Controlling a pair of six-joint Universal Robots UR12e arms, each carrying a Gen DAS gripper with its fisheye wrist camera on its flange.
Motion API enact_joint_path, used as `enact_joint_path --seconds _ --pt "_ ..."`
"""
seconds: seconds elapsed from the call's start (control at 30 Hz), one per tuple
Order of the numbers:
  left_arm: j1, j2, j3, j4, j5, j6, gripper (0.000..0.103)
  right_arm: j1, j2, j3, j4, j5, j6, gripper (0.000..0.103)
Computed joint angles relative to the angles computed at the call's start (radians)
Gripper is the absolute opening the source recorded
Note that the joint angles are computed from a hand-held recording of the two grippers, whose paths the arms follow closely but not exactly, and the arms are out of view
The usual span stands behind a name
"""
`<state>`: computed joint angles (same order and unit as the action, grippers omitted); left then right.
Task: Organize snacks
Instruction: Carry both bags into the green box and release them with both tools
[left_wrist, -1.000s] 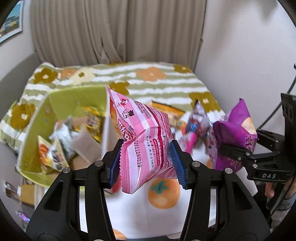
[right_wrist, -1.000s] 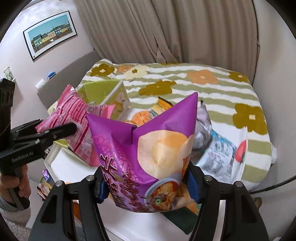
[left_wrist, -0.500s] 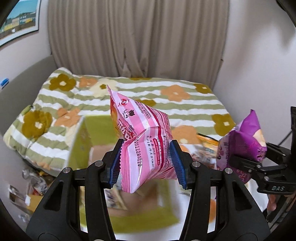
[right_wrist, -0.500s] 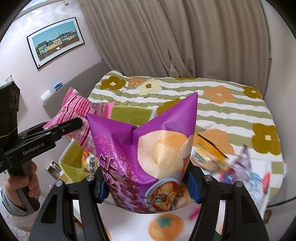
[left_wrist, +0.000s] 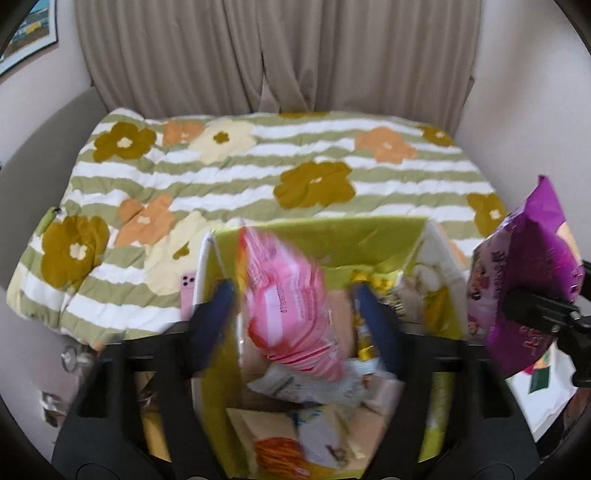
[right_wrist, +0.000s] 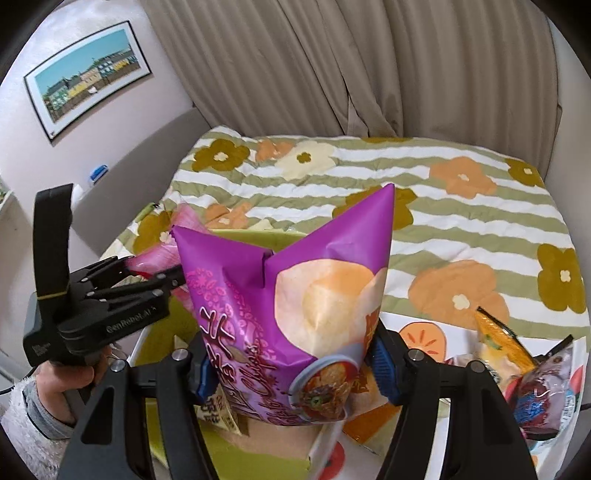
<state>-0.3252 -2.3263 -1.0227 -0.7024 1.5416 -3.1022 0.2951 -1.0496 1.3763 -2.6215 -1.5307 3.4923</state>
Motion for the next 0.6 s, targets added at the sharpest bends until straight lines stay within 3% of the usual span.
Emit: enact_joint_path --seconds 0.03,0.3,0.5,0.6 --pt "0.002 -0.004 -0.001 0.005 0.006 0.003 0.101 0.001 0.008 -0.011 0.013 -0.001 0.008 0.062" --pt "0.018 0.035 -0.081 0.026 -0.019 -0.004 0.101 0.002 0.052 -0.076 0.090 0.017 0.023 0.062" --pt "0.017 0.071 -0.137 0.036 0.017 -0.049 0.101 -0.009 0.079 -0.129 0.154 0.078 -0.016 0.064" --pt "0.020 0.082 -0.151 0.052 0.017 -0.060 0.101 -0.005 0.099 -0.169 0.196 0.071 -0.051 0.065"
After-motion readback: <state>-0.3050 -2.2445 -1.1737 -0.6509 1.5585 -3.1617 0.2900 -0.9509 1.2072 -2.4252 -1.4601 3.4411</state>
